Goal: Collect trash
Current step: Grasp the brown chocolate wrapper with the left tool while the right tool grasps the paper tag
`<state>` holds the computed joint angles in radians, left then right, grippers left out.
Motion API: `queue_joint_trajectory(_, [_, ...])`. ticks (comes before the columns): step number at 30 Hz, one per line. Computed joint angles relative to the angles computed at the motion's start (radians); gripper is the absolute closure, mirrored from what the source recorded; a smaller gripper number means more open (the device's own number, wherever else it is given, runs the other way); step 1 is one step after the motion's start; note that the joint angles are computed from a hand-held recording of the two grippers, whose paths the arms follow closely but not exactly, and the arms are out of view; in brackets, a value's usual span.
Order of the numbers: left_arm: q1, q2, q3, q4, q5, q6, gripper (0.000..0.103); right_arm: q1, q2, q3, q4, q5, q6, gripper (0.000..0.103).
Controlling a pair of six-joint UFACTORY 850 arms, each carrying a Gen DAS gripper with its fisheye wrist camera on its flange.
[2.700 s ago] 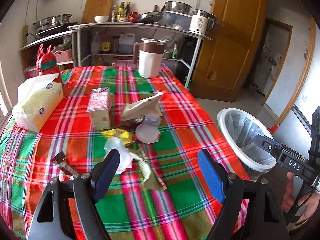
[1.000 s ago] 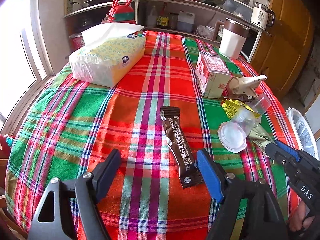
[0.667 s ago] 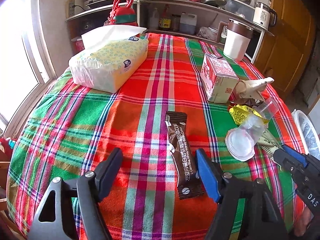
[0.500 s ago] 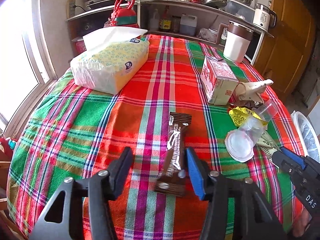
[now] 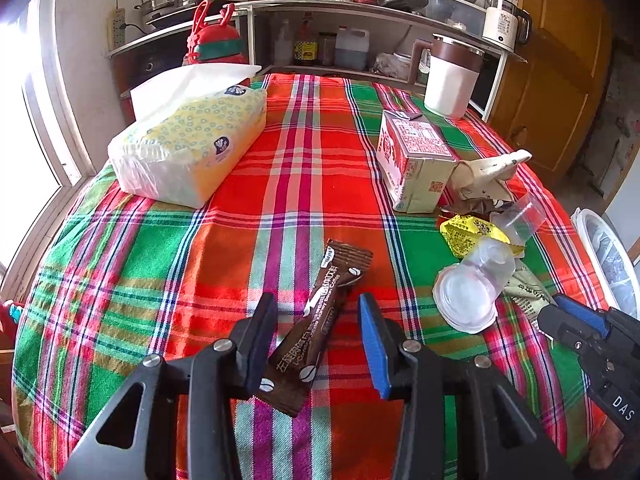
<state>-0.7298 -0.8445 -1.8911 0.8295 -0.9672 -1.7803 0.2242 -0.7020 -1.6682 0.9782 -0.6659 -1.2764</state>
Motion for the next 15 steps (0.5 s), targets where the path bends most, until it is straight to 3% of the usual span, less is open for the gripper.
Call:
queue_joint_trajectory(6, [-0.001,0.017,0.026,0.009,0.017,-0.031,0.078,-0.003,0.000,0.001,0.011,-0.003,-0.003,0.081])
queue_joint_trajectory(15, [-0.008,0.028,0.043,0.028,0.038,-0.066,0.084,-0.011,0.015,0.022,0.058,0.012,-0.036,0.089])
